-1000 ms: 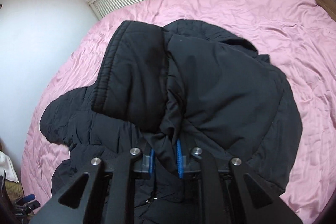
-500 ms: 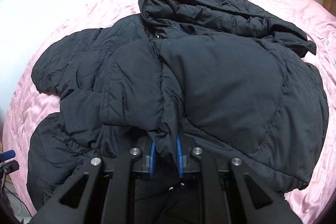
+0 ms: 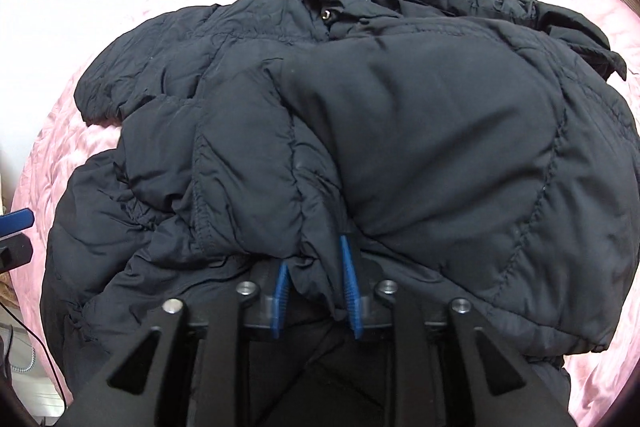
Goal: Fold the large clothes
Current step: 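Lift the held sleeve with the right gripper, lay it across the jacket body, release, then move the left gripper toward the other sleeve cuff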
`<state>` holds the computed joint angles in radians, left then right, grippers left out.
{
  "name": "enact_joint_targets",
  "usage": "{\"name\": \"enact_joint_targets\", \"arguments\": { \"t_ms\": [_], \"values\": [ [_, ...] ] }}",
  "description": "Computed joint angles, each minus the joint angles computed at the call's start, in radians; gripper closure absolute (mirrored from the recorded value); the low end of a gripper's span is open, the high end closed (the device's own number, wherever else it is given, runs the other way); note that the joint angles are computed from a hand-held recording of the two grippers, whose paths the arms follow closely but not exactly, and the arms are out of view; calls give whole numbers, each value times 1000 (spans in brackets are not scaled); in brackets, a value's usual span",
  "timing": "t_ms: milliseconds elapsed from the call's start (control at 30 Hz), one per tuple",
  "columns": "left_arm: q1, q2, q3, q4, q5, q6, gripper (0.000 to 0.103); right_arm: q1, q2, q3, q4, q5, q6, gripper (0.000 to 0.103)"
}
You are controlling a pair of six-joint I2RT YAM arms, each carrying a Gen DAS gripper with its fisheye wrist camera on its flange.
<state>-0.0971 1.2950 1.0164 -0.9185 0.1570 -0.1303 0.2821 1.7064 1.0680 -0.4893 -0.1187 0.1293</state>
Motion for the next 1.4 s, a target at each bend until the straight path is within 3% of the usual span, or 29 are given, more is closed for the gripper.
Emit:
{"name": "enact_joint_targets", "arguments": {
  "t_ms": [67,233,400,500,667,900,1133,1400],
  "values": [
    [-58,25,28,22,-13,-26,1,10,-50,-29,1,-13,-7,39],
    [-203,126,130,89,-18,-83,1,-26,-268,-147,-33,-81,-29,38],
    [-376,292,254,187,-49,-131,1,-256,-394,-145,-101,-65,-107,38],
    [-452,421,342,243,-77,-160,1,-371,-329,-85,-86,-7,-179,38],
    [-507,638,450,302,-161,-172,1,-458,-137,17,-23,-12,-228,38],
    [-460,803,435,403,-111,-108,1,-543,167,105,70,-57,-266,38],
    [-472,777,464,347,-142,-81,1,-536,235,141,48,-22,-250,38],
    [-502,538,268,404,-139,-47,1,-560,-72,4,-1,-86,-248,36]
  ]
}}
